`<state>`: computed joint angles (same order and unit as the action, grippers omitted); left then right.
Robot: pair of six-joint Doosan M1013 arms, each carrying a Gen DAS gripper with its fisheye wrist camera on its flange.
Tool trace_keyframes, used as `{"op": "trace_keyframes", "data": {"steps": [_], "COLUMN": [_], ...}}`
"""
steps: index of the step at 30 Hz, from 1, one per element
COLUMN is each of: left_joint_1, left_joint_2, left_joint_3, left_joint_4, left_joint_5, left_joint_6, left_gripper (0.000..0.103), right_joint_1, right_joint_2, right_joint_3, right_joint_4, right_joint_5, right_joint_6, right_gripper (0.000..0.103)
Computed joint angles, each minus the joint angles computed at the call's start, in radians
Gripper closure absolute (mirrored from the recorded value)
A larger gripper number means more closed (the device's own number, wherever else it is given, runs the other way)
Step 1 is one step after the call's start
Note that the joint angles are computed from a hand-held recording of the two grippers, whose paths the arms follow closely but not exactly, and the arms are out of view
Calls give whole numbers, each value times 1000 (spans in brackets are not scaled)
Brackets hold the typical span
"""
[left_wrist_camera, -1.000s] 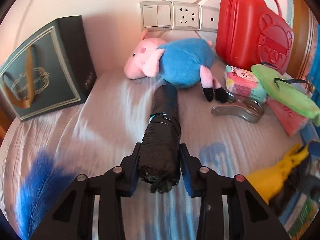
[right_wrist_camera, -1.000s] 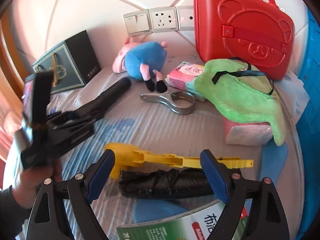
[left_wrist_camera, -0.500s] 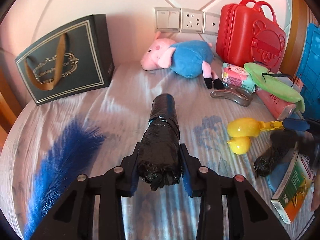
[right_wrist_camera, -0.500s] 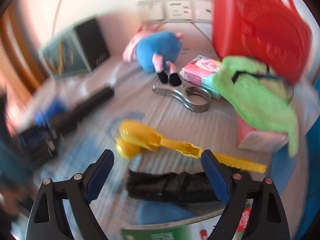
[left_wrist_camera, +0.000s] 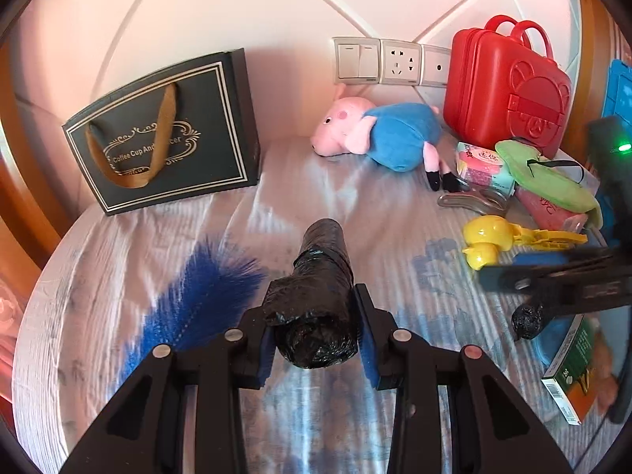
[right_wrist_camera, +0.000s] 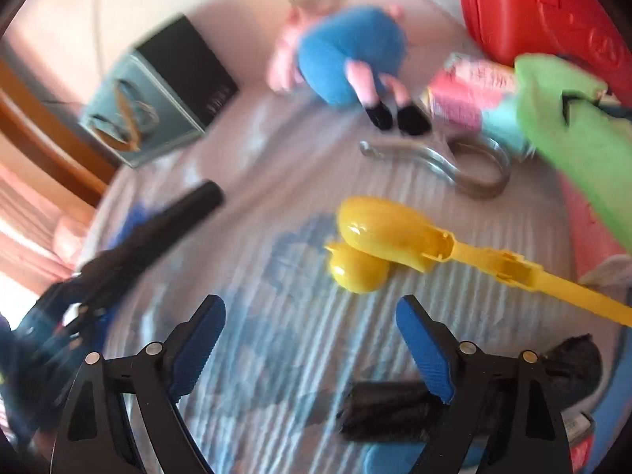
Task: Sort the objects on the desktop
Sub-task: 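Close the right gripper on the yellow snowball-clamp toy's handle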
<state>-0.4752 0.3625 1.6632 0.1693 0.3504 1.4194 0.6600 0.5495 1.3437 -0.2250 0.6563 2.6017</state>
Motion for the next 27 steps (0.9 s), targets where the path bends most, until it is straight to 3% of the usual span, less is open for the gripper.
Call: {"op": "trace_keyframes", "data": {"steps": [2,4,8,10,11,13,16,19,20,23,27], "left_joint_1": [2,2,-3,-4,-5,-6,-5,2,5,16,25], "left_joint_2": [-4,-6,-13,-16,-17,-19,-25,-28,-26,-10,-1], "left_joint_3": [2,4,10,12,12,13,18,21,19,5,13], "left_joint_4": [6,-2,-4,-13,-12,-8,9,21,18,15,-100], "left_joint_5": [-9,-17,-34,-37,-37,-35,-33,-23,-14,23,8], "left_joint_6": [-13,-18,-16,-7,-7,-10,-28,-49,-48,-55,48], "left_gripper": [69,69,69,69,69,69,69,69,69,69,69], "right_joint_1": [14,31,11,-1,-10,-10,-12,13,20,63,45], "right_joint_2": [-20,-39,-51,-58,-58,-30,-10,28,34,78,89], "right_joint_3": [7,17,51,76,86,51,20,-52,-65,-156,-174], "right_joint_4": [-109,-289,-317,-282,-230,-163,-11,80,83,-108,-11], "right_joint_5": [40,151,266,251,218,244,184,203,201,340,317], "right_joint_6": [43,183,312,337,308,226,65,-124,-163,-195,-379], "right_gripper": [13,12,12,11,8,2,2,3,9,10,12]}}
